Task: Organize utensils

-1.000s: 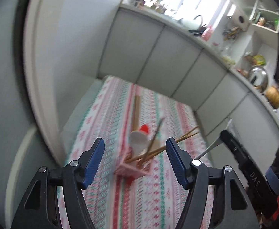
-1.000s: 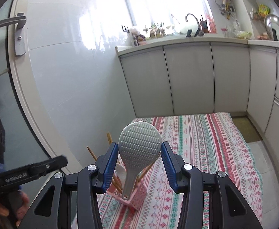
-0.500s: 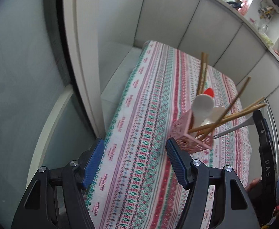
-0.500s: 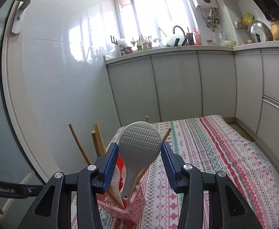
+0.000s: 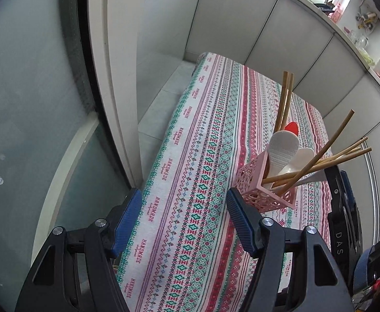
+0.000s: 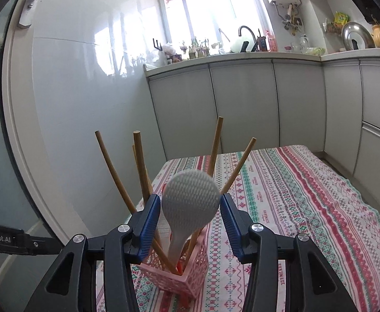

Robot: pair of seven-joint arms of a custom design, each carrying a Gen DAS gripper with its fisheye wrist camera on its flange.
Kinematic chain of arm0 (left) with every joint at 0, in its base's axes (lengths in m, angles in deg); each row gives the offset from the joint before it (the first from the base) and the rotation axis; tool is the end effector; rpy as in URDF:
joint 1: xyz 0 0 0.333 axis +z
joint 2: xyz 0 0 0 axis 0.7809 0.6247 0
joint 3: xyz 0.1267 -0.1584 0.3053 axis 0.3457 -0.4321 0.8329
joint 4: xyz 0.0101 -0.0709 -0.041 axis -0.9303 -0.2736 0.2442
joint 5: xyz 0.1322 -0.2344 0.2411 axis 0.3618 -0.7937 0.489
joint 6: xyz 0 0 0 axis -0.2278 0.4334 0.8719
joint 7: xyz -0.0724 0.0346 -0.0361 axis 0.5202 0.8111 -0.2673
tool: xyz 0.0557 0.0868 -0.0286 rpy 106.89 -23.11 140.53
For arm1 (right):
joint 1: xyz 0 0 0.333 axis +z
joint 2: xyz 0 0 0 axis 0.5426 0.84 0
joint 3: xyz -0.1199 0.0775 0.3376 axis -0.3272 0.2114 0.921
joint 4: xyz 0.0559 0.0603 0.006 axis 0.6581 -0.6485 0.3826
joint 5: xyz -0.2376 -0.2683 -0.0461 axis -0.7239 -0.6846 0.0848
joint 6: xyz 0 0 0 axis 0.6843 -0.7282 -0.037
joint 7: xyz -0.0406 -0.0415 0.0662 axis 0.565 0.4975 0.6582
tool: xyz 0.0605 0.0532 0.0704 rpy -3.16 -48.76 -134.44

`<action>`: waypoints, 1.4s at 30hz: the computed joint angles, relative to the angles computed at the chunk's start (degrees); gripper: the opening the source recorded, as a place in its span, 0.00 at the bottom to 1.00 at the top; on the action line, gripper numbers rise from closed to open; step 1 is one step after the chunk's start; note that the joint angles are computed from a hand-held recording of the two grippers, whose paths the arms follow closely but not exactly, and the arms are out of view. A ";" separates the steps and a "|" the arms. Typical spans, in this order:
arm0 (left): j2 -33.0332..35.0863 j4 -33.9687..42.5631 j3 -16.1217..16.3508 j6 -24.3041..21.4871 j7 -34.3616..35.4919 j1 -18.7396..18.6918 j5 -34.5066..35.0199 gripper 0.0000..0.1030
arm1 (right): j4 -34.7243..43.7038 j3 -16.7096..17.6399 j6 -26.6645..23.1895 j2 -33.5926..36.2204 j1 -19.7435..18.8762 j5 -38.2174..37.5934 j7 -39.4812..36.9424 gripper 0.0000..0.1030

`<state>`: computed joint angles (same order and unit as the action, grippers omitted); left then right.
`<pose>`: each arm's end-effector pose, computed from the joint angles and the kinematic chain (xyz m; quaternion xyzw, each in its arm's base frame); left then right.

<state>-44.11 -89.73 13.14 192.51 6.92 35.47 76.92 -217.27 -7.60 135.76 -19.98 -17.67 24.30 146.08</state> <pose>0.4378 -0.2531 0.6266 -0.6927 0.6713 -0.2378 0.1141 0.3921 0.3009 0.5551 -0.4969 0.6615 -0.3721 0.4208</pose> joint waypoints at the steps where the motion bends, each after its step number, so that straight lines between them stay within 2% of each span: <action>1: 0.10 0.17 -0.04 -0.35 0.04 -0.01 0.11 0.68 | -0.11 -0.43 -0.04 0.36 0.53 0.06 -0.05 0.56; 3: 0.38 0.52 -0.06 -0.80 0.23 -0.11 -0.01 0.69 | -0.47 -1.57 0.50 1.39 1.91 -0.06 -0.50 0.63; 6: 0.72 1.27 -0.28 -2.03 -0.17 -0.12 0.22 0.71 | -0.65 -4.82 -0.47 2.96 5.27 -0.40 -1.82 0.63; 9: -0.25 1.58 -0.52 -2.73 0.20 -0.57 0.09 0.72 | -1.10 -10.92 -3.58 3.69 11.38 -0.55 -3.11 0.64; 11: -1.53 1.34 -0.93 -2.47 0.39 -1.06 0.44 0.79 | -1.63 -16.35 -7.39 2.80 16.59 -0.81 -3.69 0.69; 14: -4.04 0.77 -1.93 -1.58 0.84 -2.05 2.11 0.84 | -2.16 -24.99 -15.84 0.14 25.13 -1.41 -4.50 0.75; 17: -6.53 0.92 -3.98 -2.90 -2.20 -2.52 5.56 0.91 | -2.21 -32.00 -25.18 -3.33 32.16 -1.42 -4.50 0.81; 20: -9.48 0.48 -4.98 -4.89 -3.91 -4.29 5.74 0.96 | -1.12 -37.33 -35.55 -6.58 37.99 -1.98 -4.93 0.84; 23: -12.36 0.13 -6.35 -7.12 -5.48 -6.31 5.38 1.00 | 0.63 -41.26 -44.96 -9.10 43.36 -2.73 -5.45 0.89; 25: -13.77 1.12 -8.44 -10.17 -6.85 -6.97 7.35 1.00 | 1.95 -42.63 -50.17 -10.74 45.76 -3.67 -5.83 0.92; 26: -14.53 1.39 -9.62 -11.07 -7.90 -7.12 8.76 1.00 | 2.74 -42.83 -53.12 -11.77 46.52 -4.16 -5.90 1.00; 32: -19.61 2.10 -13.29 -15.40 -11.88 -9.37 12.41 1.00 | 5.87 -43.30 -65.19 -17.29 49.24 -4.89 -6.51 1.00; 37: -21.28 2.74 -15.00 -18.70 -13.33 -10.15 14.62 1.00 | 7.39 -43.17 -69.92 -20.01 48.01 -5.48 -7.79 1.00; 42: -21.65 3.09 -15.38 -19.59 -13.67 -10.95 15.07 1.00 | 7.86 -42.30 -70.57 -20.45 47.06 -5.17 -9.35 1.00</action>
<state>-65.76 -86.64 -2.24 172.92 -6.75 24.52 91.99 -209.41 -49.91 65.20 -40.43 29.39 19.13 136.73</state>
